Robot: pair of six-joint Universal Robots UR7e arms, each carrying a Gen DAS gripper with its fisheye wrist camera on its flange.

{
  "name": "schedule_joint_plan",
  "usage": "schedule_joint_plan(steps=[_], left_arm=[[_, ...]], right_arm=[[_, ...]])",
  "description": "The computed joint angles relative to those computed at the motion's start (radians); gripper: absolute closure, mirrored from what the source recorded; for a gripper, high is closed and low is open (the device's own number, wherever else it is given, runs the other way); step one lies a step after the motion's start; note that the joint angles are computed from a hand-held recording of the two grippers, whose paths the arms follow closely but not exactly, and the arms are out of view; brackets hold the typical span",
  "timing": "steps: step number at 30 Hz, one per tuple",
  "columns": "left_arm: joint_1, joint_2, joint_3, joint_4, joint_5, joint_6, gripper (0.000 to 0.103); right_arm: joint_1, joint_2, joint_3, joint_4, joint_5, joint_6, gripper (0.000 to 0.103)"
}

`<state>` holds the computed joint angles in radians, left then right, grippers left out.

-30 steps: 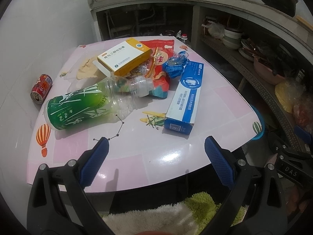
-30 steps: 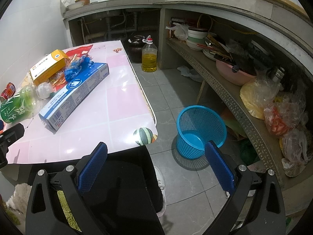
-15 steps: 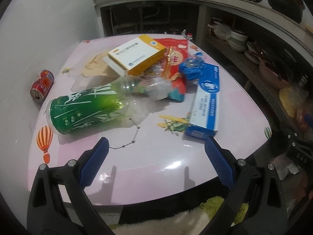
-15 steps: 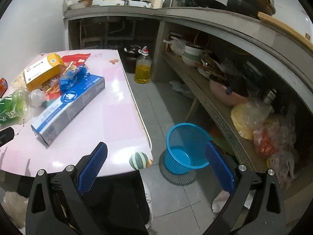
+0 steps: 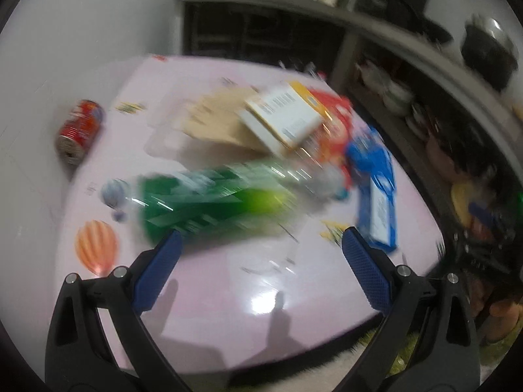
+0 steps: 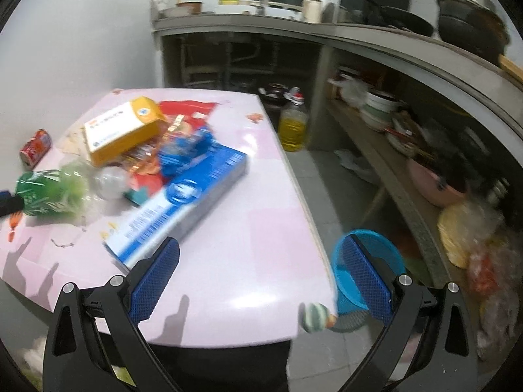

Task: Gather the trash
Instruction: 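Move the left tool to the yellow-white medicine box while the right tool reaches the blue toothpaste box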

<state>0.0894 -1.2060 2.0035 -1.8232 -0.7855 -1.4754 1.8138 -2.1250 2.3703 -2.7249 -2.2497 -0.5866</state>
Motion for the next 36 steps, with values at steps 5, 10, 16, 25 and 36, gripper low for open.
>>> schedule_joint_plan(steps=[5, 10, 16, 25, 36], left_arm=[[0.022, -0.057, -0.061, 0.328, 0.098, -0.165, 0.009], [0.070, -0.115, -0.039, 0.259, 0.091, -0.126, 0.009], [0.107, -0.075, 0.003, -0.087, 0.094, 0.142, 0.009], [0.210, 0.178, -0.191, -0.366, 0.009, 0.771, 0.009], [0.355, 0.386, -0.475, -0.024, -0.084, 0.900, 0.009]], right_arm=[[-0.021, 0.027, -0.041, 0.072, 0.161, 0.030, 0.006], [-0.043, 0.074, -0.095, 0.186, 0.235, 0.109, 0.006], [-0.097, 0.119, -0.154, 0.363, 0.290, 0.245, 0.006], [-0.172, 0.124, -0.176, 0.415, 0.364, 0.271, 0.006], [-0.242, 0.136, -0.219, 0.498, 0.487, 0.308, 0.006]])
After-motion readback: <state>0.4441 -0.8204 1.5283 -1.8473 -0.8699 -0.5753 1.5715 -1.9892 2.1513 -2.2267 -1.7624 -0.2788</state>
